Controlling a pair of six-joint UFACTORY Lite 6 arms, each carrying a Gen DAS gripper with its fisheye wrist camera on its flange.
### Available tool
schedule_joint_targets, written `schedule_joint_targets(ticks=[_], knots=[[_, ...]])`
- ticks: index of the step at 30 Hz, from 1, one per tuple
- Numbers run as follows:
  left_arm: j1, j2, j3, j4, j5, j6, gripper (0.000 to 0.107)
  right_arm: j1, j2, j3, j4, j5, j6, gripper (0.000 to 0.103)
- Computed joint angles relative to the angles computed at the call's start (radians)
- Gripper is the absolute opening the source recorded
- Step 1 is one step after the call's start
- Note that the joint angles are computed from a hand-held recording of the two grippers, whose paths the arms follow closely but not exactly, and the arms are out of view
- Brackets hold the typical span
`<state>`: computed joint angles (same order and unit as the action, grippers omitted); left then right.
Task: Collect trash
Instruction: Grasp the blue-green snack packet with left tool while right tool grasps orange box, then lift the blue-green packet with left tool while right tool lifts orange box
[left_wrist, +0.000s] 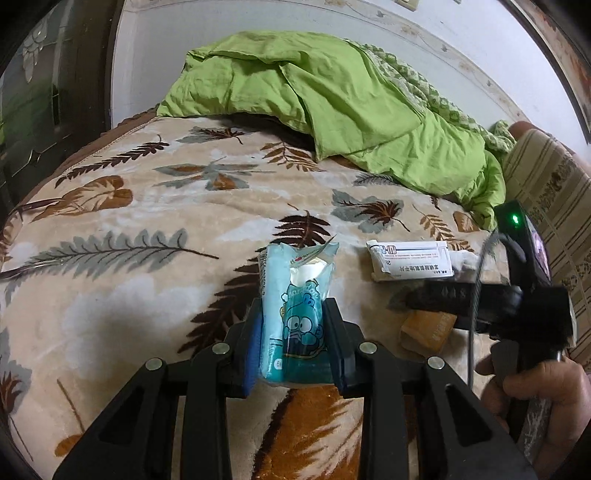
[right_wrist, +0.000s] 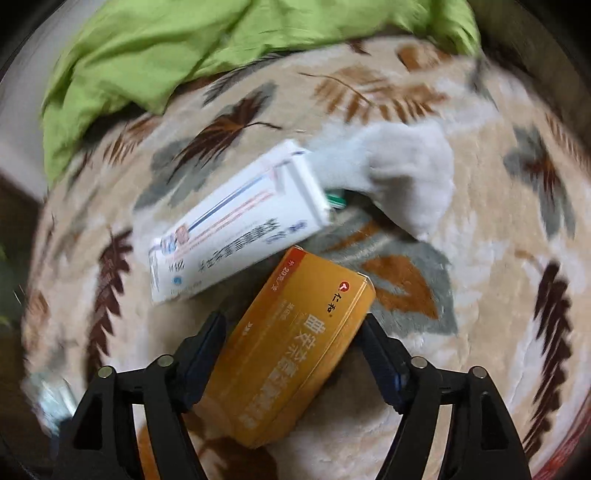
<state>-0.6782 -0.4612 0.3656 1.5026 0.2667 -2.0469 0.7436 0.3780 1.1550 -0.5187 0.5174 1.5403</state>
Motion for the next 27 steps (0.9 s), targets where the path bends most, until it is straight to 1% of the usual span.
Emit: schedule_joint_targets(ticks=[2,3,5,6,7,8,10,12,13,15,16,19,21,22,24,27], knots=[[0.008,0.008,0.002,0.012,-0.016,-0.005,0.030,0.016,-0.041,-0.048,-0.024,0.007,-0.037,0.077],[0.005,0.014,0.004,0.011,-0.021,-0.006,0.030,0.026,-0.085,-0.100,-0.039,-0.002,-0.052,0.077],[-0.010,0.021,0.008,0.014,-0.015,-0.014,0.030,0.036,-0.164,-0.197,-0.075,-0.028,-0.044,0.072],[-0.024,0.025,0.012,0.012,-0.006,-0.014,0.030,0.042,-0.207,-0.249,-0.077,-0.046,-0.053,0.059],[-0.049,0.026,0.014,-0.002,0.010,-0.007,0.030,0.038,-0.255,-0.308,-0.070,-0.087,-0.066,0.043],[-0.069,0.027,0.017,-0.019,0.023,0.004,0.030,0.034,-0.307,-0.370,-0.079,-0.132,-0.058,0.039],[-0.115,0.018,0.019,-0.063,0.043,0.032,0.030,0.050,-0.394,-0.467,-0.160,-0.175,0.028,0.035],[-0.190,0.012,0.020,-0.107,0.091,0.052,0.030,0.084,-0.483,-0.558,-0.297,-0.206,0.184,0.032],[-0.230,0.005,0.016,-0.128,0.118,0.056,0.030,0.105,-0.522,-0.591,-0.361,-0.202,0.260,0.030],[-0.302,-0.007,0.005,-0.154,0.157,0.047,0.030,0.164,-0.579,-0.629,-0.466,-0.157,0.394,0.029],[-0.333,-0.013,0.000,-0.168,0.176,0.046,0.030,0.201,-0.590,-0.632,-0.517,-0.127,0.456,0.027],[-0.421,-0.015,-0.007,-0.191,0.228,0.021,0.030,0.321,-0.606,-0.631,-0.568,-0.009,0.544,0.023],[-0.457,-0.003,-0.007,-0.204,0.253,0.009,0.030,0.366,-0.595,-0.620,-0.572,0.024,0.566,0.023],[-0.460,0.001,-0.007,-0.206,0.248,0.006,0.030,0.376,-0.608,-0.627,-0.586,0.035,0.586,0.023],[-0.468,0.013,-0.005,-0.207,0.247,-0.004,0.030,0.359,-0.631,-0.641,-0.628,0.031,0.643,0.024],[-0.482,0.024,-0.002,-0.202,0.259,-0.010,0.030,0.302,-0.605,-0.631,-0.658,-0.019,0.653,0.024]])
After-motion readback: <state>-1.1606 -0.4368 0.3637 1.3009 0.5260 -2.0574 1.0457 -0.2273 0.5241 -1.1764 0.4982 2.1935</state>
